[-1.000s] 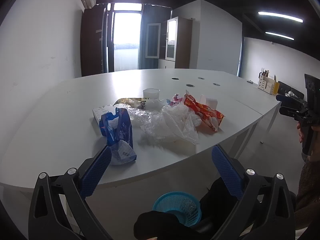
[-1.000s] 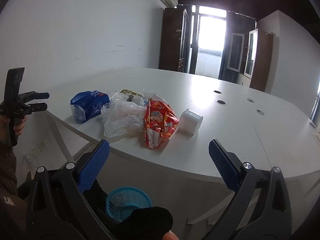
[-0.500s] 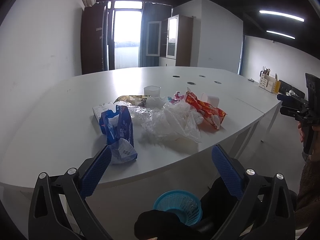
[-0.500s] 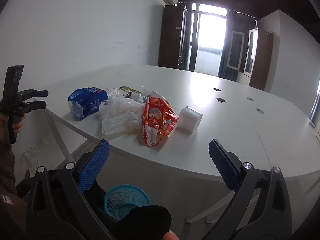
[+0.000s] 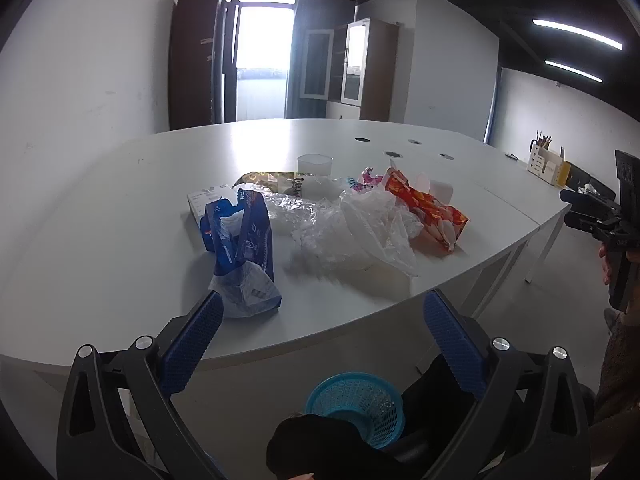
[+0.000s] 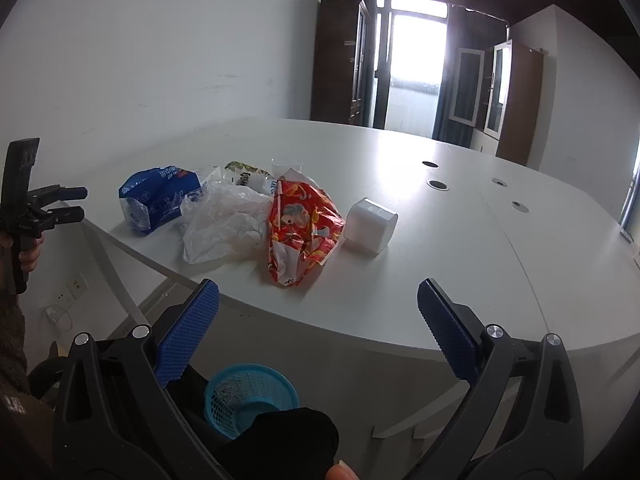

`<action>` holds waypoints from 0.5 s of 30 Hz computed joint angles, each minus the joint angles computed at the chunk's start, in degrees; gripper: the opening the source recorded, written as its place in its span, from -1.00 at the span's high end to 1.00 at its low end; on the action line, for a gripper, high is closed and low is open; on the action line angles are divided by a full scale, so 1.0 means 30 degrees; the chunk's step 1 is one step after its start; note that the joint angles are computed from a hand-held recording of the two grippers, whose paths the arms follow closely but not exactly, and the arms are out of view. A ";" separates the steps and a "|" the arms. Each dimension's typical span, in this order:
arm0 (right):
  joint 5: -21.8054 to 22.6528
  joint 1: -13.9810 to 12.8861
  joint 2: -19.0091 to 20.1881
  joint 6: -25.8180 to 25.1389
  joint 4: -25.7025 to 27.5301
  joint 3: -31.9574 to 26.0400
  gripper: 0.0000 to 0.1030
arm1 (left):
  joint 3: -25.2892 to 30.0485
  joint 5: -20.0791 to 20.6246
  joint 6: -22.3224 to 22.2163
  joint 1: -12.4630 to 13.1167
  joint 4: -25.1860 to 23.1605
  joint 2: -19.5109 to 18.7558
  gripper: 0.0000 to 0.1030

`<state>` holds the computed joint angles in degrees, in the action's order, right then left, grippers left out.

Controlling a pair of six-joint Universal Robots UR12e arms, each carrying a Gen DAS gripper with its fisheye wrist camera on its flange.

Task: Collect trash
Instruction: 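Grasp the white plastic cup with the right tool while the left tool grasps the blue tissue bag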

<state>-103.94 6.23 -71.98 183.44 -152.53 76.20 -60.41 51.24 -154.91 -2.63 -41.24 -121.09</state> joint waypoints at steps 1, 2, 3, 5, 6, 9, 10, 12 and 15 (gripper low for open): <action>0.0055 -0.0062 0.0091 -0.0079 0.0050 -0.0077 -0.84 | 0.0075 0.0069 -0.0046 -0.0013 -0.0025 -0.0077 -0.89; 0.0267 -0.0149 0.0191 -0.0215 0.0117 -0.0160 -0.84 | 0.0227 0.0181 -0.0126 -0.0043 -0.0107 -0.0209 -0.89; 0.0577 -0.0254 0.0309 -0.0311 0.0298 -0.0284 -0.84 | 0.0426 0.0315 -0.0180 -0.0081 -0.0225 -0.0368 -0.89; 0.1224 -0.0481 0.0588 -0.0593 0.0761 -0.0578 -0.84 | 0.0877 0.0676 -0.0478 -0.0185 -0.0236 -0.0750 -0.89; 0.1357 -0.0583 0.0765 -0.0783 0.0958 -0.0752 -0.84 | 0.1252 0.0734 -0.0546 -0.0227 -0.0528 -0.1010 -0.89; 0.1989 -0.0981 0.1315 -0.1163 0.1725 -0.1423 -0.84 | 0.2772 0.1874 -0.1617 -0.0463 -0.1361 -0.1972 -0.89; 0.2481 -0.1151 0.1484 -0.1345 0.1818 -0.1630 -0.84 | 0.3248 0.2682 -0.1925 -0.0604 -0.1492 -0.2263 -0.89; 0.3498 -0.1600 0.1900 -0.1337 0.2405 -0.2285 -0.84 | 0.4067 0.3724 -0.1851 -0.0814 -0.1580 -0.2787 -0.89; 0.4518 -0.2139 0.2933 -0.2328 0.4064 -0.4067 -0.84 | 0.5486 0.2124 -0.3012 -0.0565 -0.2149 -0.3691 -0.89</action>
<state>-90.39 -0.18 -63.18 176.45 -140.34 64.00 -43.95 57.62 -163.95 -4.32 -47.69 -132.16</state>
